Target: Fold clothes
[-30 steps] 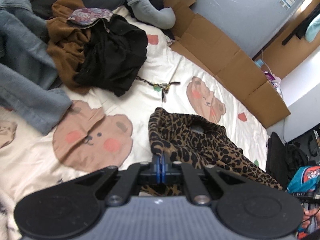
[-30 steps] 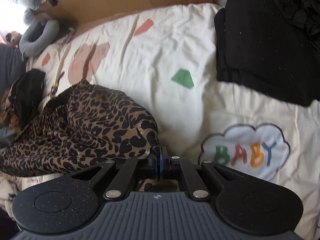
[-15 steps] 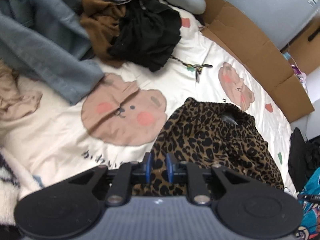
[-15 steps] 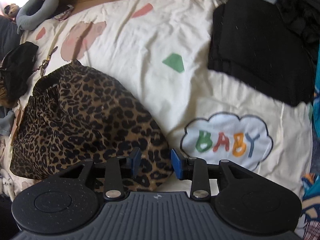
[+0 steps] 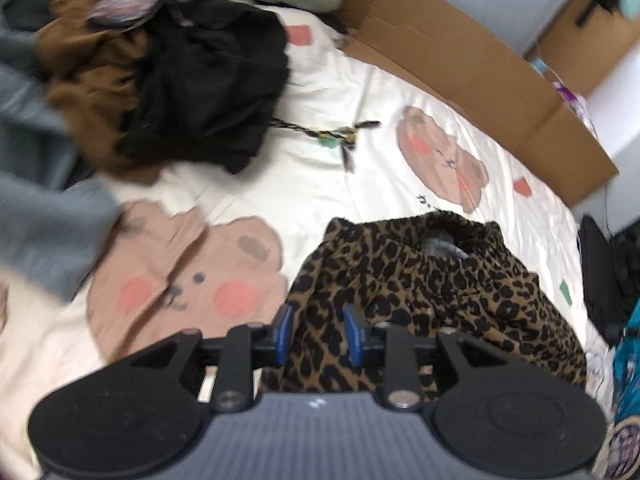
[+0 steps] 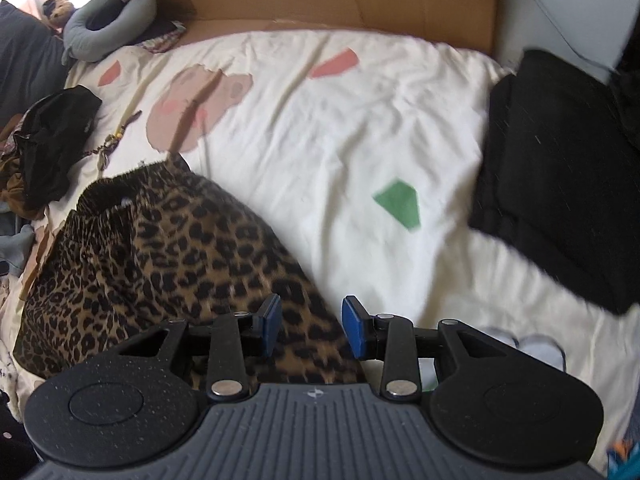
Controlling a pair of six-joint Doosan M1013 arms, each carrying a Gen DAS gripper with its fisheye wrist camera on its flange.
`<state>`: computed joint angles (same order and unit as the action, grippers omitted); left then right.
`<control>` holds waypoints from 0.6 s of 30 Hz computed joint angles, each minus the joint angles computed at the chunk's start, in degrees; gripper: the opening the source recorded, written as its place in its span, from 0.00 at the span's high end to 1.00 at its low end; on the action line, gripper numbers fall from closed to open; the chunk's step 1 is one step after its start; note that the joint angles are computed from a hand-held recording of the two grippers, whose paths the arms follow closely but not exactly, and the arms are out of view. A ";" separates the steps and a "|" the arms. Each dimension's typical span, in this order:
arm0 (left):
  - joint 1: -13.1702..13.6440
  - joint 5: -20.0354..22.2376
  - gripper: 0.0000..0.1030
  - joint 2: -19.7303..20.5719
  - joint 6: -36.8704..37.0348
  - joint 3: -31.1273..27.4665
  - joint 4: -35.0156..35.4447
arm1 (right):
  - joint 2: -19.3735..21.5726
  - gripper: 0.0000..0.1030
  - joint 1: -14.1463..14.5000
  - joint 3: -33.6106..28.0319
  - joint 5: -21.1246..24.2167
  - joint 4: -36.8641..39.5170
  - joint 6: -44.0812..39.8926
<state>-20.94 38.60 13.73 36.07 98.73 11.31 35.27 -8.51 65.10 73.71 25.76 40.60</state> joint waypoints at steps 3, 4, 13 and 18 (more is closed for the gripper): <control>0.92 -0.91 0.64 1.48 4.11 -1.22 -1.21 | 0.78 0.61 1.11 -0.62 -0.78 1.26 -2.82; 1.13 -1.39 0.64 1.94 5.18 -1.51 -1.78 | 1.06 0.61 1.56 -0.87 -0.96 1.49 -4.08; 2.27 -3.05 0.55 5.13 13.90 -4.09 -5.75 | 3.88 0.60 4.53 -3.22 -0.08 5.46 -10.08; 2.50 -2.49 0.50 6.73 16.65 -5.05 -7.32 | 5.08 0.60 5.66 -3.87 -0.48 6.96 -11.44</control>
